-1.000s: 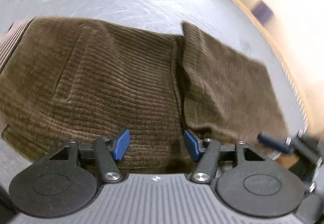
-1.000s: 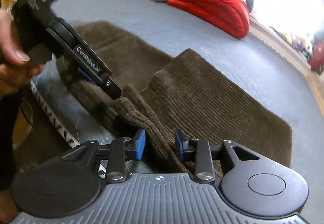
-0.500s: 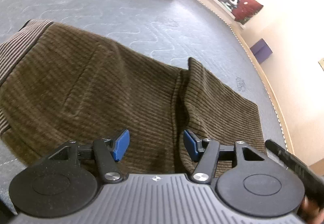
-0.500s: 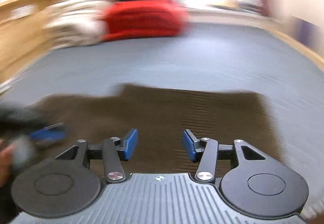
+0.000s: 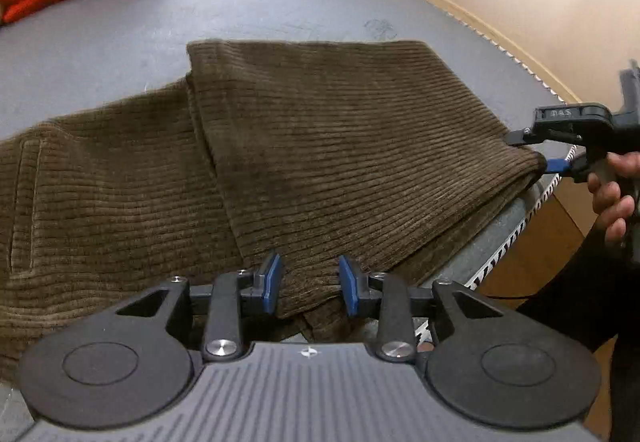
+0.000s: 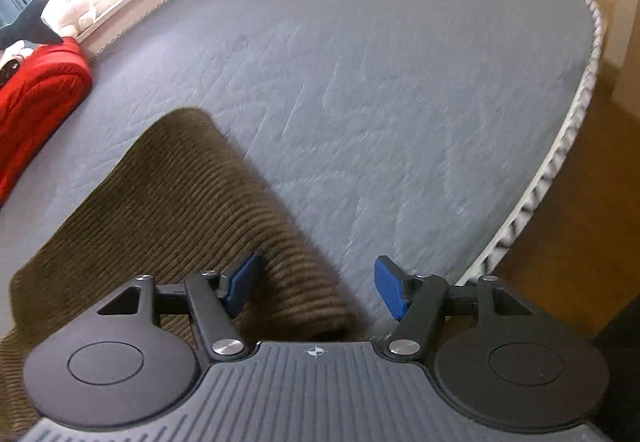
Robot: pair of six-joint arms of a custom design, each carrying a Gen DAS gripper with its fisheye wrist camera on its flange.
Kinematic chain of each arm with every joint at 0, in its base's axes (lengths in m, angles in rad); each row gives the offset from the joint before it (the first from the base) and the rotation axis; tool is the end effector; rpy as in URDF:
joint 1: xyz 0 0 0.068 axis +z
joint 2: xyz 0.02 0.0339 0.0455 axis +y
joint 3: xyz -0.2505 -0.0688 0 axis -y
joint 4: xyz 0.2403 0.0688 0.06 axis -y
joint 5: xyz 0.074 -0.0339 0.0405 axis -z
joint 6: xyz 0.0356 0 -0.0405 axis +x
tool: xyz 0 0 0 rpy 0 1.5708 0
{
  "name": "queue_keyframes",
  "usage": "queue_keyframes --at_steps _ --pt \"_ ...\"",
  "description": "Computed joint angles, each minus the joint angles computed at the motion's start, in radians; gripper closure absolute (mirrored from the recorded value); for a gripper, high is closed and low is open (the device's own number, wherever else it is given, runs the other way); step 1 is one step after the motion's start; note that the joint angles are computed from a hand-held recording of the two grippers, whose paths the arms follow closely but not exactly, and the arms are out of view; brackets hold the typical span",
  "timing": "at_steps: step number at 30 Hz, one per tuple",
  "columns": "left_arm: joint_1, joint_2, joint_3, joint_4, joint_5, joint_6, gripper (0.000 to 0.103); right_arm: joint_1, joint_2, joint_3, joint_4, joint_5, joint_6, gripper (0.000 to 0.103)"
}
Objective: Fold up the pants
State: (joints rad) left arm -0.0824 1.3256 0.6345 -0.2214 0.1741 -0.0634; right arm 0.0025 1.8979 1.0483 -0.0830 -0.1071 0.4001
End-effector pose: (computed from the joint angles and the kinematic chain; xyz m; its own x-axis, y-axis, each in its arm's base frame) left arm 0.2480 -0.0267 0.1633 -0.7986 0.0033 -0.6019 0.1364 0.9750 -0.1755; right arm 0.3694 0.0047 0.1220 -0.7655 0.3854 -0.5153 0.2519 0.9164 0.3111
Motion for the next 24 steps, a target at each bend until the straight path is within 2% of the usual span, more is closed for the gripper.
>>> queue_keyframes --at_steps 3,5,7,10,11,14,17,20,22,24 --pt "0.034 -0.012 0.013 -0.021 0.046 -0.028 0.067 0.011 0.03 0.028 -0.007 -0.013 -0.016 0.037" --pt "0.056 -0.01 0.02 -0.031 0.063 -0.055 0.066 -0.002 0.056 0.049 -0.012 -0.062 -0.011 0.04" --pt "0.067 -0.033 0.019 -0.039 0.061 -0.076 0.066 -0.009 0.055 0.046 -0.008 -0.087 -0.004 0.048" --pt "0.121 -0.07 0.013 -0.016 0.106 -0.107 0.065 -0.007 0.007 0.007 0.02 -0.087 -0.018 0.069" --pt "0.148 -0.09 0.021 -0.028 0.131 -0.115 0.062 -0.001 -0.023 -0.012 0.031 -0.08 -0.027 0.074" --pt "0.228 -0.14 0.031 -0.022 0.222 -0.156 0.043 0.051 -0.159 -0.075 0.076 -0.053 -0.064 0.077" --pt "0.348 -0.205 0.033 -0.001 0.337 -0.185 0.03 0.188 -0.311 -0.079 0.082 -0.017 -0.136 0.079" --pt "0.559 -0.307 0.021 0.002 0.421 -0.237 0.029 0.389 -0.385 -0.004 0.07 0.027 -0.208 0.079" --pt "0.734 -0.376 0.003 0.009 0.427 -0.282 0.029 0.544 -0.368 0.079 0.064 0.078 -0.262 0.078" --pt "0.898 -0.434 -0.016 0.014 0.373 -0.325 0.029 0.675 -0.314 0.161 0.062 0.108 -0.305 0.078"
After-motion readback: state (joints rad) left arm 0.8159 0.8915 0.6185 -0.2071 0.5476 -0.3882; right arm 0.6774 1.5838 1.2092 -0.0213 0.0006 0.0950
